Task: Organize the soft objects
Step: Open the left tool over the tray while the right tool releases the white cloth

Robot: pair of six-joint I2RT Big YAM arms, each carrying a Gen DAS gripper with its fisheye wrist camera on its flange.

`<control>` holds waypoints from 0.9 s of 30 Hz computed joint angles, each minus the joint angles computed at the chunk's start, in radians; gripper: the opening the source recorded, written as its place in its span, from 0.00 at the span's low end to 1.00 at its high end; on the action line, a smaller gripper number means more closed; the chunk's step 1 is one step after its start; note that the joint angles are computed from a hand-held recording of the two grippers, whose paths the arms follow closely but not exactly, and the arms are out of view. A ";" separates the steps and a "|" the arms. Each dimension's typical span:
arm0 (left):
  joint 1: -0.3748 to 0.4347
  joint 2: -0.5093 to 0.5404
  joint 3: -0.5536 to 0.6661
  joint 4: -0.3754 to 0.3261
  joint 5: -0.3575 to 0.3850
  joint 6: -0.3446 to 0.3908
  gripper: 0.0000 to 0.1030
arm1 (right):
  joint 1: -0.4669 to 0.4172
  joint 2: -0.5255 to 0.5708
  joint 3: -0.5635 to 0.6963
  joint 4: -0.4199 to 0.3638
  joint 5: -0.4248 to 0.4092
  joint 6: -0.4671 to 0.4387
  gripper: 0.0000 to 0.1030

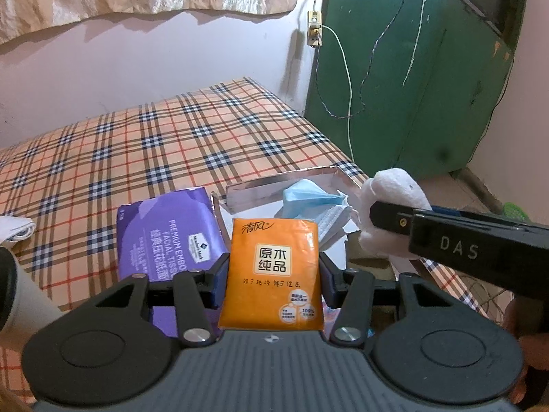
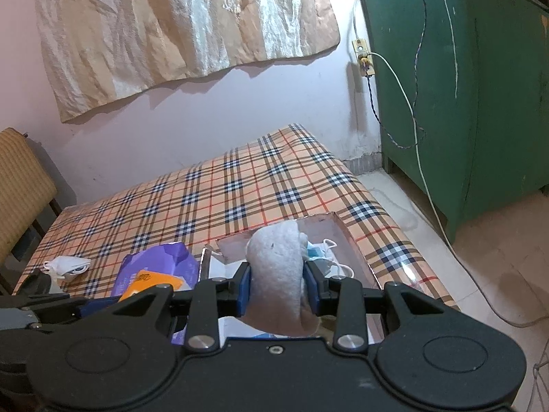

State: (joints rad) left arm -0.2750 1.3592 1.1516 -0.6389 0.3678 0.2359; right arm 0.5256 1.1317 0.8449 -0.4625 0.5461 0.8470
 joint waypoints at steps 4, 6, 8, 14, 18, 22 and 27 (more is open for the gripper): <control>-0.010 0.019 0.005 0.018 -0.002 -0.007 0.52 | -0.023 0.015 -0.002 0.013 -0.022 -0.008 0.44; -0.015 0.030 0.008 0.027 -0.001 -0.003 0.57 | -0.029 0.019 -0.005 0.022 -0.030 -0.010 0.45; -0.017 0.031 -0.001 0.048 -0.001 -0.002 0.72 | -0.034 0.023 -0.006 0.026 -0.034 -0.011 0.61; -0.009 0.021 -0.010 0.058 0.008 -0.014 0.81 | -0.021 0.017 0.001 0.003 0.000 -0.006 0.67; 0.003 0.005 -0.003 0.036 0.005 -0.026 0.86 | 0.011 -0.003 0.013 -0.030 0.054 -0.007 0.68; 0.018 -0.029 -0.009 0.014 -0.011 -0.014 0.89 | 0.055 -0.011 0.040 -0.105 0.112 0.021 0.75; 0.052 -0.071 -0.026 -0.022 -0.036 -0.003 0.91 | 0.114 -0.016 0.062 -0.176 0.159 0.067 0.77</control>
State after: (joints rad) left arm -0.2234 1.2877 1.1258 -0.6604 0.3321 0.2333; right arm 0.6393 1.1157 0.9073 -0.6388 0.7053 0.9139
